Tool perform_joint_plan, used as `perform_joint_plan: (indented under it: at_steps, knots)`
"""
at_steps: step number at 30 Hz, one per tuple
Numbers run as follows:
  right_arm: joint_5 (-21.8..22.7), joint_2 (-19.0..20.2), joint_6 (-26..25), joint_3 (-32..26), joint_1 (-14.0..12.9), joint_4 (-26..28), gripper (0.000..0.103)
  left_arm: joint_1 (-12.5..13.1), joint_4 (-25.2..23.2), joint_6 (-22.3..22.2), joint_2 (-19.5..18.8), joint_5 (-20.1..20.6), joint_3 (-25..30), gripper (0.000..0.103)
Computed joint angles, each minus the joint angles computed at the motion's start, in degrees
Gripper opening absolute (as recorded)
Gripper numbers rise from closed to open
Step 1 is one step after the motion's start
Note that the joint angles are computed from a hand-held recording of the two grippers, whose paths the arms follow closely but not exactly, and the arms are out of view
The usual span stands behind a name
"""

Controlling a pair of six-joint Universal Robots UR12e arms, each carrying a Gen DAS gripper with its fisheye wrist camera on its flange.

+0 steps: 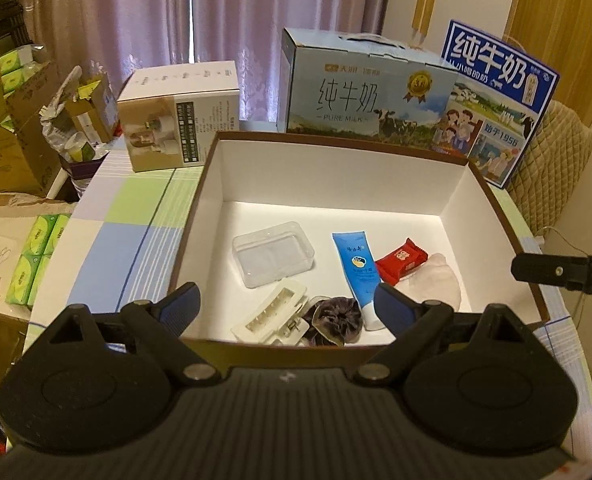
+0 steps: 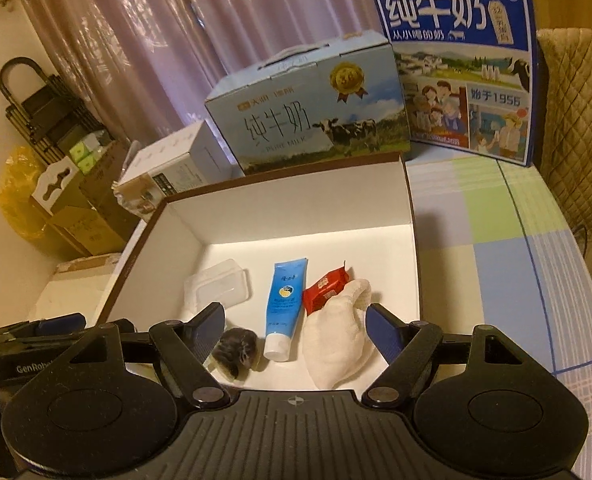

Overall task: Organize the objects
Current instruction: 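Withdraw both tools from the box toward the yellow snack bag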

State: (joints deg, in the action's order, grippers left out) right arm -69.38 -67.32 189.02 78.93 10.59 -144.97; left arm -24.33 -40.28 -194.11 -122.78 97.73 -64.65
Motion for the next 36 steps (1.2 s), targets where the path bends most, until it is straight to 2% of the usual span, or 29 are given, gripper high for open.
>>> perform_joint_plan:
  at_steps: [11, 19, 28, 32, 36]
  knots:
    - [1.3, -3.6, -1.9, 5.6, -1.0, -4.1, 0.075, -0.2, 2.6, -0.1, 4.2, 1.3, -6.1, 0.092]
    - [2.1, -6.3, -8.1, 9.6, -1.3, -4.0, 0.074, 0.2, 1.7, -1.5, 7.0, 1.7, -10.7, 0.091]
    - [0.6, -7.8, -9.9, 12.4, -1.8, -2.4, 0.074, 0.1, 0.2, -2.3, 8.3, 1.7, -13.9, 0.090]
    - [-0.4, -8.2, -9.7, 13.4, -2.2, -0.6, 0.074, 0.2, 0.4, -0.2, 8.4, 0.5, -15.1, 0.090]
    - [-1.6, -8.7, -9.3, 14.3, -2.7, 1.6, 0.074, 0.2, 0.2, 4.5, 8.4, 0.3, -16.3, 0.090]
